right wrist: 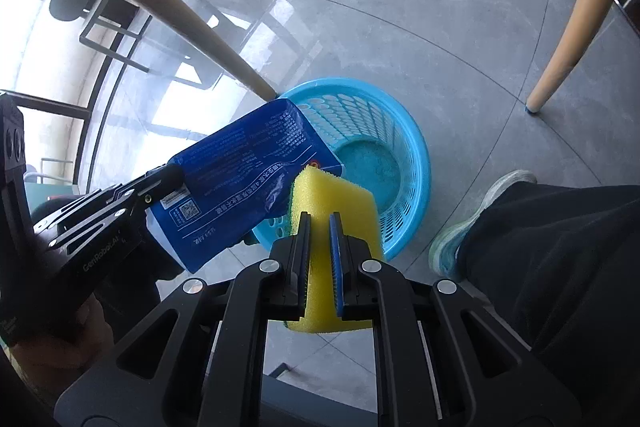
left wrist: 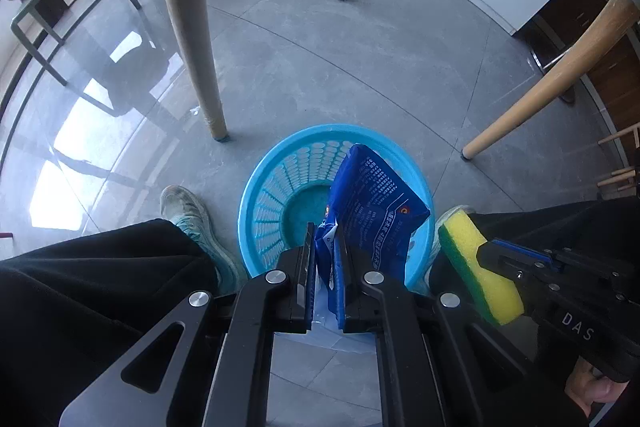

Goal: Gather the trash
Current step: 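Carry the blue bag and yellow sponge down over the blue basket with both grippers, then open both grippers to drop the bag and sponge into the basket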

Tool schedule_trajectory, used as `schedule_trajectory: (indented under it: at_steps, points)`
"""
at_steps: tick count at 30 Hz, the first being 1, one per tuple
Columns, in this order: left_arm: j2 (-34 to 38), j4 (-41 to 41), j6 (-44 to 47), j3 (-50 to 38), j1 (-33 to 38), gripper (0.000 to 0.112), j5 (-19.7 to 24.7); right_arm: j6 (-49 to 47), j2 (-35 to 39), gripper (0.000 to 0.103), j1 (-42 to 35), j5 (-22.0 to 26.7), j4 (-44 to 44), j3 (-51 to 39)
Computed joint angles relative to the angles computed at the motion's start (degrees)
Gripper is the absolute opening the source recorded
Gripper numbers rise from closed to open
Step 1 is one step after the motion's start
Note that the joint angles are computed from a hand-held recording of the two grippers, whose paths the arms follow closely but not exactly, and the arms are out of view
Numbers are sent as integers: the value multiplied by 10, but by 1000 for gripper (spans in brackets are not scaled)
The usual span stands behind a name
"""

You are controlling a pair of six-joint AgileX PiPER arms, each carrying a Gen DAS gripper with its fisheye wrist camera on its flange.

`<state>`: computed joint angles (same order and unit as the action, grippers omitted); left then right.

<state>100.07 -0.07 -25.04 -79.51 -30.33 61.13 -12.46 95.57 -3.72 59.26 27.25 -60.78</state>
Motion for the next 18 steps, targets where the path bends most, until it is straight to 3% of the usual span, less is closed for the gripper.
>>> schedule_trajectory:
  at_steps: [7, 10, 11, 12, 18]
  points:
    - [32, 7, 3, -12, 12, 7, -13, 7, 56, 10, 23, -34, -5, -13]
    - [24, -3, 4, -2, 26, 16, -43, 2, 60, 19, 21, -44, -1, -12]
    - [24, 2, 3, 0, 26, 19, -53, -2, 60, 34, 17, -46, 5, -11]
    - [22, 4, 3, 2, 26, 26, -58, -10, 59, 39, 13, -46, 13, -8]
    - [14, 12, -8, 0, 25, 29, -53, -1, 25, 40, 8, -30, 5, -5]
